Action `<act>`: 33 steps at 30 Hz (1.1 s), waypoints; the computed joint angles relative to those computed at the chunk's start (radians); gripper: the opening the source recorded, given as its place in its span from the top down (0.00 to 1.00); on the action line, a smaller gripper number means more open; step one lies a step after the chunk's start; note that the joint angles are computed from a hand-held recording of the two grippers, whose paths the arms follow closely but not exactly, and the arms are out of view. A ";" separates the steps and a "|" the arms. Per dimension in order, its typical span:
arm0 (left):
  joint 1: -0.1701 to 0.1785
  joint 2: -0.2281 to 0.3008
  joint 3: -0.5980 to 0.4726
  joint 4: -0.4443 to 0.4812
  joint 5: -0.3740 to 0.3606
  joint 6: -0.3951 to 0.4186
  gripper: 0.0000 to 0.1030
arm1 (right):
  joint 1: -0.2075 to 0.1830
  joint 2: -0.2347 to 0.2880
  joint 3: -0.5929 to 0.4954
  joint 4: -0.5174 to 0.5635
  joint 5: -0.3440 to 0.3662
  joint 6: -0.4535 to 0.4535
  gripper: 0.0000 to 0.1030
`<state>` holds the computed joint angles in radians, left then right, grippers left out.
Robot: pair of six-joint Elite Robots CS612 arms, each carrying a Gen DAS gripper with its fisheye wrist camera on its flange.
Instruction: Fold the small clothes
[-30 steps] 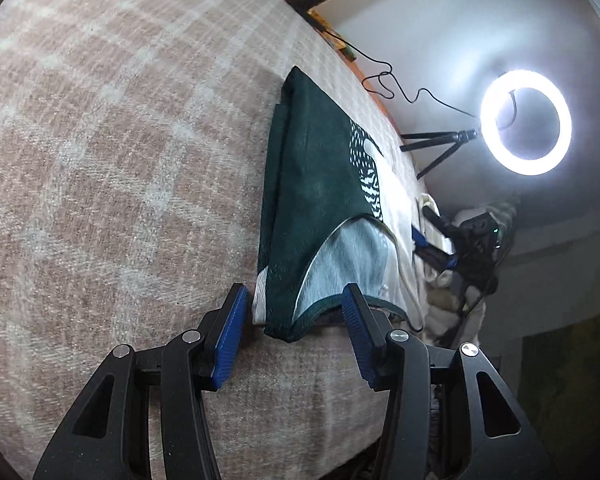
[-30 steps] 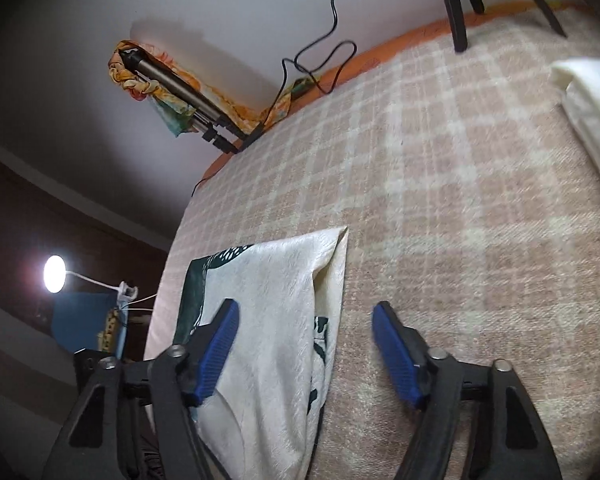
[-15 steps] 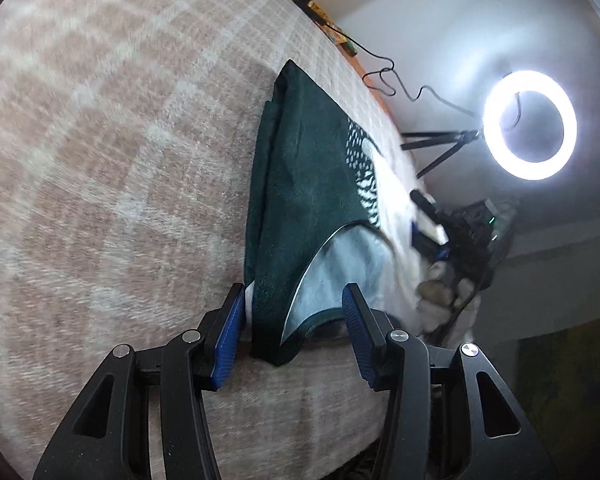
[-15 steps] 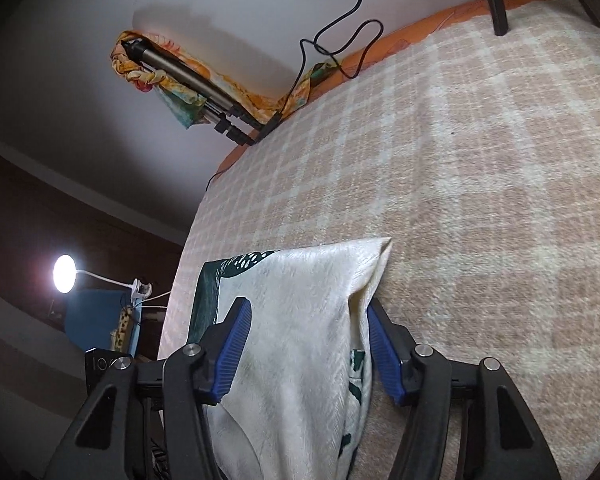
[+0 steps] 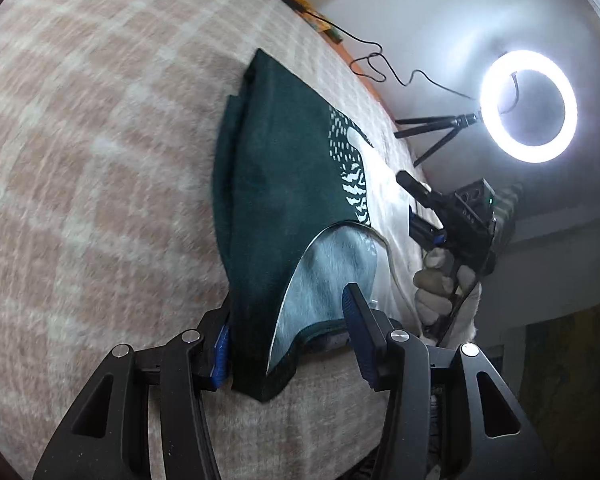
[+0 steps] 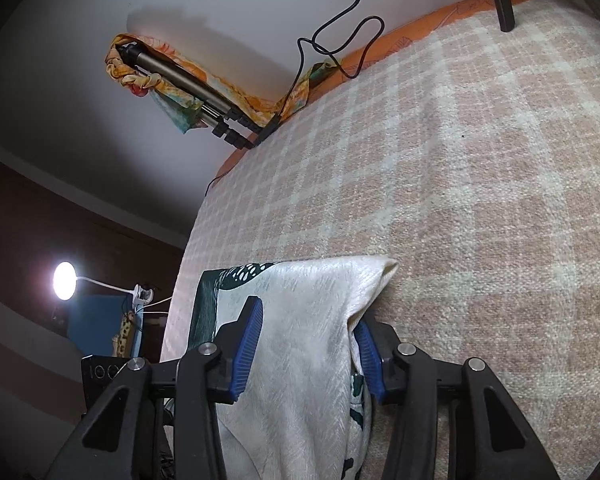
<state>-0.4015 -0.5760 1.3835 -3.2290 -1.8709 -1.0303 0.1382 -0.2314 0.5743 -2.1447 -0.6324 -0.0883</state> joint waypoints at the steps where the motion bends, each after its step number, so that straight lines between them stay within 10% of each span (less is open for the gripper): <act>1: -0.002 -0.001 0.002 -0.002 0.008 0.008 0.56 | 0.002 0.001 -0.004 0.002 -0.005 -0.003 0.57; 8: -0.002 -0.006 0.022 -0.009 0.037 0.008 0.92 | 0.016 0.006 -0.014 -0.011 -0.037 0.009 0.81; 14: -0.017 -0.017 0.030 -0.016 0.075 0.057 0.92 | 0.027 -0.015 0.019 -0.048 -0.098 0.005 0.96; 33: -0.053 -0.038 0.028 -0.047 0.154 0.191 0.95 | 0.033 -0.139 0.202 -0.286 -0.147 -0.043 0.99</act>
